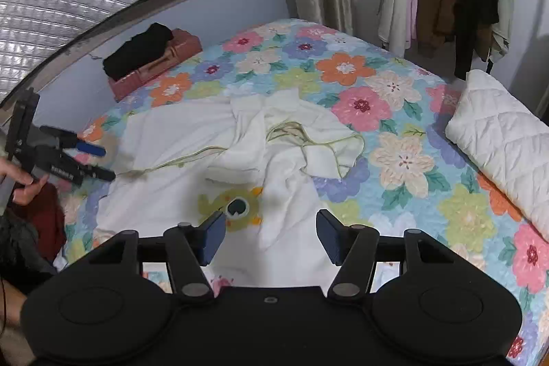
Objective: Fold clothes
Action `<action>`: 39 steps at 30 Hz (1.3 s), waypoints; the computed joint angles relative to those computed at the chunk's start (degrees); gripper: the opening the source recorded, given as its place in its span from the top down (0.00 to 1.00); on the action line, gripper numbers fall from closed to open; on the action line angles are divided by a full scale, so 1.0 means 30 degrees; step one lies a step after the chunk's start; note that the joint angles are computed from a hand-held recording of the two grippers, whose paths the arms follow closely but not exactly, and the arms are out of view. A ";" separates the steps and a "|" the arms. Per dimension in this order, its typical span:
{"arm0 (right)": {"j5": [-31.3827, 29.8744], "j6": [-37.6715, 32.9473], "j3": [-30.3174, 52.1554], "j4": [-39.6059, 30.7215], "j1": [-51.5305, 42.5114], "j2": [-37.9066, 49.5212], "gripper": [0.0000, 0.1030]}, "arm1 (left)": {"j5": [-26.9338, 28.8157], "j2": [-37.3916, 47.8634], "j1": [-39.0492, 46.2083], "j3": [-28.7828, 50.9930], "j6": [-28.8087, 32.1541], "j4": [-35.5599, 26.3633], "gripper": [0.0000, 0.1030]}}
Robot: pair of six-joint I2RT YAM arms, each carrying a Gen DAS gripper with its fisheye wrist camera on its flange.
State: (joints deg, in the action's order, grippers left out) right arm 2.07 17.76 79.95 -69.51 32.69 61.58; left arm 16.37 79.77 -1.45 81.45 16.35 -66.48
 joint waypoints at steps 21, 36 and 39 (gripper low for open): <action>0.1465 0.4946 -0.8319 1.6528 -0.0331 0.6752 0.38 | -0.2433 0.5204 -0.3142 -0.1700 -0.6217 0.9427 0.24; 0.0980 0.3850 -1.3343 2.8282 -0.1402 1.1191 0.38 | 0.0715 0.8175 -0.2070 -0.2381 -0.2044 1.3754 0.41; 0.1096 0.2763 -1.3356 2.9555 -0.1555 1.1644 0.38 | 0.0577 0.9184 -0.1627 -0.1960 -0.0219 1.3713 0.35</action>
State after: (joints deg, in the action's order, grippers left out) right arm 5.36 26.05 39.89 19.16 28.02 96.51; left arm 18.10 107.32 -6.33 75.57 15.70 -25.34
